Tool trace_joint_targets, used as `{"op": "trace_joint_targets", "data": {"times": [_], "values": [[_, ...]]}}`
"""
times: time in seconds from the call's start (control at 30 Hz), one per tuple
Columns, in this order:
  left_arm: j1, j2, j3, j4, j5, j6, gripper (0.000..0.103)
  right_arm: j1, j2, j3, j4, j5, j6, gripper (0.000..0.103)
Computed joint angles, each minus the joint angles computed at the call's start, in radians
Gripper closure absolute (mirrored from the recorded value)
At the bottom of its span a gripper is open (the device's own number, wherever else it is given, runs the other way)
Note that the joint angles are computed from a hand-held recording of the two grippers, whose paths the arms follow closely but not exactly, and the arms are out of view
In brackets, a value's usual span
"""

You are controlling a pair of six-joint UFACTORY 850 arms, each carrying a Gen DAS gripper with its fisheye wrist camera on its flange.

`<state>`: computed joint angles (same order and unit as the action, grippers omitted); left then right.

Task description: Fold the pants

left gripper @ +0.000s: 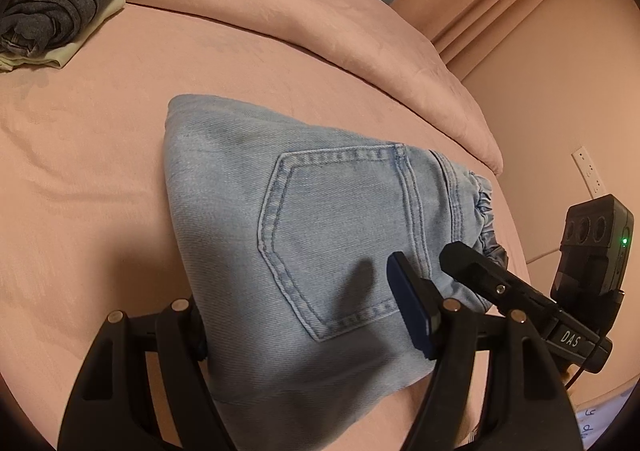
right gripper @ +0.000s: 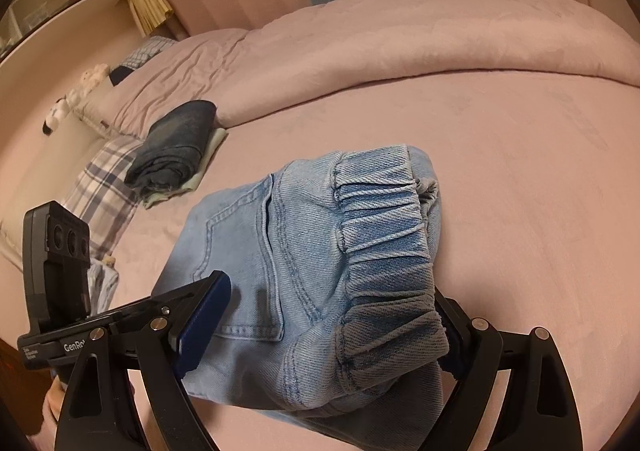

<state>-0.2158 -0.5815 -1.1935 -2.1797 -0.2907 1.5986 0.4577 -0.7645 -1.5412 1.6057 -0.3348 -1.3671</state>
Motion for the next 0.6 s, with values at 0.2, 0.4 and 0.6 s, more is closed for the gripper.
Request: {"op": "trace_joint_targets", "data": {"times": [0.2, 0.4, 0.6], "values": [[0.001, -0.014, -0.023, 0.0, 0.01, -0.002, 0.031, 0.006, -0.022, -0.04, -0.042, 0.008, 0.039, 0.012], [0.011, -0.03, -0.05, 0.028, 0.012, -0.022, 0.031, 0.009, -0.065, -0.117, -0.123, 0.014, 0.122, 0.012], [0.018, -0.045, -0.071, 0.053, 0.011, -0.038, 0.031, 0.005, -0.108, -0.188, -0.182, 0.013, 0.182, 0.012]]}}
